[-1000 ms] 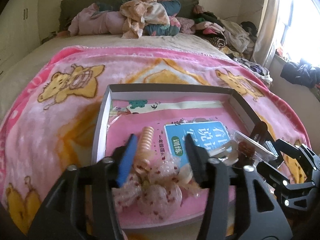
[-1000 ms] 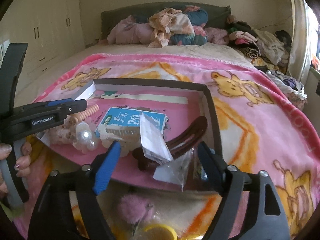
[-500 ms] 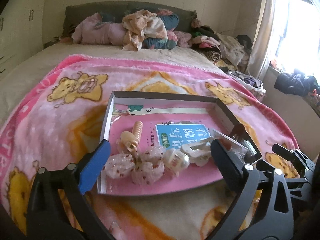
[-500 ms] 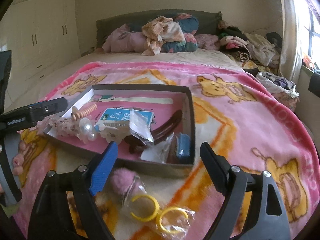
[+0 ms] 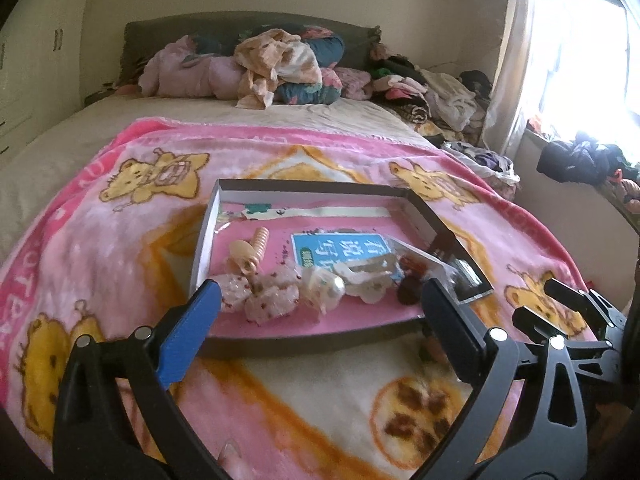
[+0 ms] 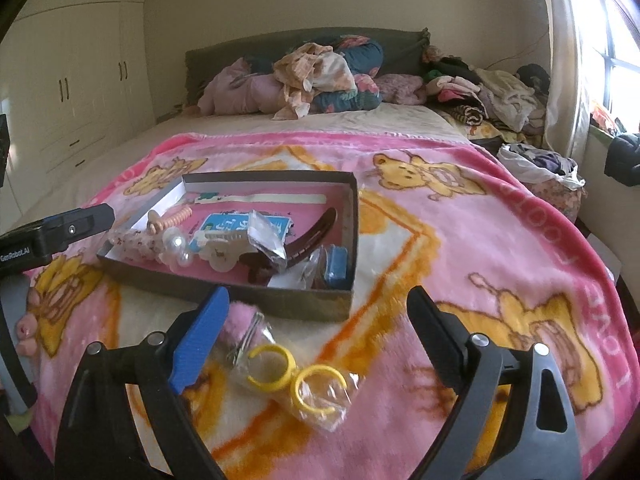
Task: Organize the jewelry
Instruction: 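Withdraw both tools from the tray toward the pink pom-pom and yellow rings, then grasp the pink pom-pom keychain with the left tool while the right tool grasps the yellow-ring bag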
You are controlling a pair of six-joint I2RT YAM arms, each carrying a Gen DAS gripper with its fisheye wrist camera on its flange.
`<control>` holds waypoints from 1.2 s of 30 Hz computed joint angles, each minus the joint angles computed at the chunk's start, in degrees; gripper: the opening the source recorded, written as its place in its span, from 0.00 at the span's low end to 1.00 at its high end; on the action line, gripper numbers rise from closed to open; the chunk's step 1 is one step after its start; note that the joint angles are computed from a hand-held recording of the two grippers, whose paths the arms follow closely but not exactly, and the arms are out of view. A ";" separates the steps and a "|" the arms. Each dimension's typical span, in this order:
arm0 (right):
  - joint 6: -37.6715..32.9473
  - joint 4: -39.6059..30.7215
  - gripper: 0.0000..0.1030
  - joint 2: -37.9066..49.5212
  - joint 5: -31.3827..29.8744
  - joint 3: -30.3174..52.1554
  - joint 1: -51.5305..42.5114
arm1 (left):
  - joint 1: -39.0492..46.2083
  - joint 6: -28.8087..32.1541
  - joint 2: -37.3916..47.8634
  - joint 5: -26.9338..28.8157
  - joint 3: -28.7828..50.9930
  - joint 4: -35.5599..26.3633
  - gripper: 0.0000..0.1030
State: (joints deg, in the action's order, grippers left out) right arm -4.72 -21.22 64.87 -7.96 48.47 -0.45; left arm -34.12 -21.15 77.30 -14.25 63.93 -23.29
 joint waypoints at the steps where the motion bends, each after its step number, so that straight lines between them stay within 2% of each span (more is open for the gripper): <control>1: -0.24 -0.30 0.85 -0.55 -0.17 -0.32 -0.31 | -0.40 -0.09 -0.23 -0.21 -0.14 -0.17 0.89; 16: -5.12 -3.41 0.85 -6.31 -3.86 -5.35 -6.11 | -7.08 -2.31 -0.10 -2.70 -1.75 -1.65 0.89; 27: -7.50 -4.14 0.85 -3.03 -7.65 -7.24 -8.51 | -9.82 -2.73 5.73 -1.90 0.78 -1.64 0.89; 30: -7.03 -3.97 0.82 -0.35 -8.22 -6.61 -7.92 | -9.87 -2.87 7.83 -0.73 2.12 -1.60 0.88; 33: -6.63 -3.65 0.80 2.46 -7.96 -5.49 -6.60 | -9.80 -3.42 10.21 0.83 3.57 -1.72 0.81; 36: -6.90 -3.39 0.67 4.57 -8.10 -4.66 -5.60 | -9.31 -4.53 12.45 3.08 4.83 -1.66 0.72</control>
